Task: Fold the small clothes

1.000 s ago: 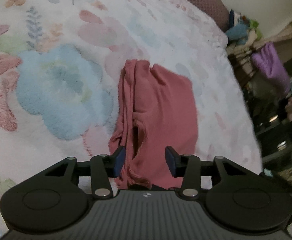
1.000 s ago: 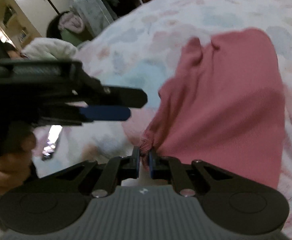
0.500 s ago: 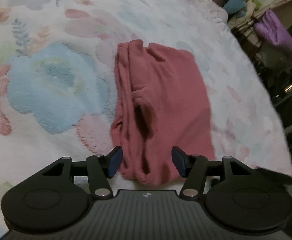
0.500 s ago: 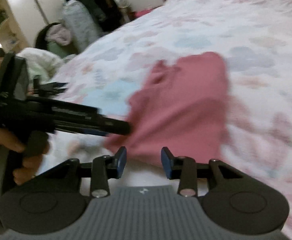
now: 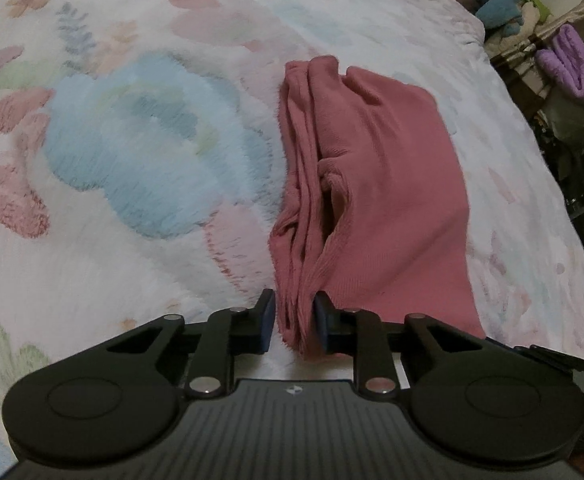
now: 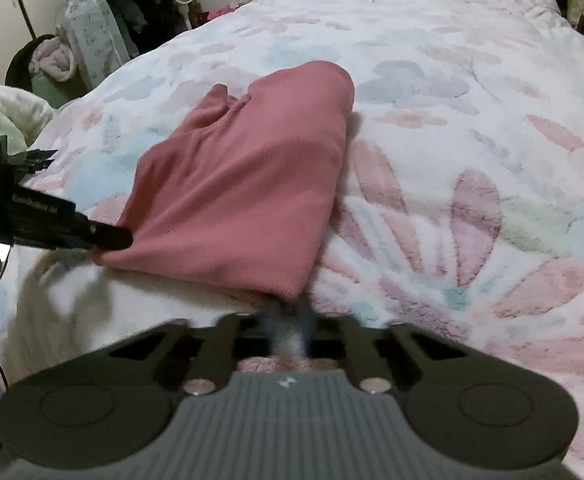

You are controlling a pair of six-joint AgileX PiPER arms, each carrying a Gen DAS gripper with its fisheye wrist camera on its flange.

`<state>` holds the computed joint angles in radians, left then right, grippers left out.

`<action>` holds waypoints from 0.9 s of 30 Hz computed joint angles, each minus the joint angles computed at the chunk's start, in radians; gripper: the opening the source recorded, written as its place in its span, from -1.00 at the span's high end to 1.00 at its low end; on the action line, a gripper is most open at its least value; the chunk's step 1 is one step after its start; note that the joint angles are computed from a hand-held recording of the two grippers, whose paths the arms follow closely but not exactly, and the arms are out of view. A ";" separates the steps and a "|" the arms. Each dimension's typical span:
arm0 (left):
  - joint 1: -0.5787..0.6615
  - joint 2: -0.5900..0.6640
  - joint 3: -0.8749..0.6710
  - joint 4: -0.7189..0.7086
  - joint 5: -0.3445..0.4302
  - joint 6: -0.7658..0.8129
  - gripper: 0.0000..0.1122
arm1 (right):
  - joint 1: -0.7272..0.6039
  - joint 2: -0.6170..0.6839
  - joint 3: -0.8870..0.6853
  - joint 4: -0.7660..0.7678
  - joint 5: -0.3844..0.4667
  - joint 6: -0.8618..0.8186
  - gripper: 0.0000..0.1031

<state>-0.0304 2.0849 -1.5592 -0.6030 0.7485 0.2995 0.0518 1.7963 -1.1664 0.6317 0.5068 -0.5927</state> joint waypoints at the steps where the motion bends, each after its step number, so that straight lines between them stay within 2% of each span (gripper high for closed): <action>1: -0.001 0.010 -0.010 0.013 0.007 -0.023 0.52 | -0.001 0.002 -0.008 -0.029 0.015 0.027 1.00; 3: 0.002 0.021 -0.012 0.016 0.008 -0.044 0.52 | -0.007 0.020 -0.021 -0.075 0.058 0.071 1.00; 6: -0.010 0.008 -0.007 0.054 0.002 -0.080 0.52 | -0.011 0.033 -0.019 -0.092 0.073 0.103 1.00; 12: -0.008 -0.039 -0.022 0.072 0.038 -0.101 0.40 | -0.057 0.010 -0.012 -0.007 0.109 0.037 1.00; 15: 0.001 -0.081 -0.002 0.051 0.009 -0.076 0.22 | -0.080 -0.007 -0.020 0.016 0.117 0.034 0.99; 17: 0.013 -0.091 -0.006 0.005 -0.015 -0.042 0.02 | -0.087 -0.019 -0.027 0.023 0.114 0.038 0.94; 20: 0.031 -0.064 -0.056 -0.074 -0.020 0.000 -0.13 | -0.108 -0.014 -0.056 0.060 0.122 0.038 0.69; 21: 0.026 -0.045 -0.087 -0.085 -0.018 -0.004 -0.15 | -0.115 -0.009 -0.066 0.077 0.123 0.036 0.49; 22: 0.027 -0.025 -0.112 -0.114 -0.019 0.014 -0.20 | -0.121 -0.003 -0.078 0.089 0.126 0.038 0.37; 23: 0.031 0.001 -0.143 -0.147 -0.015 0.031 -0.26 | -0.126 0.004 -0.092 0.100 0.131 0.040 0.34; 27: 0.045 0.115 -0.264 -0.257 0.006 0.084 -0.38 | -0.144 0.052 -0.153 0.172 0.160 0.035 -0.01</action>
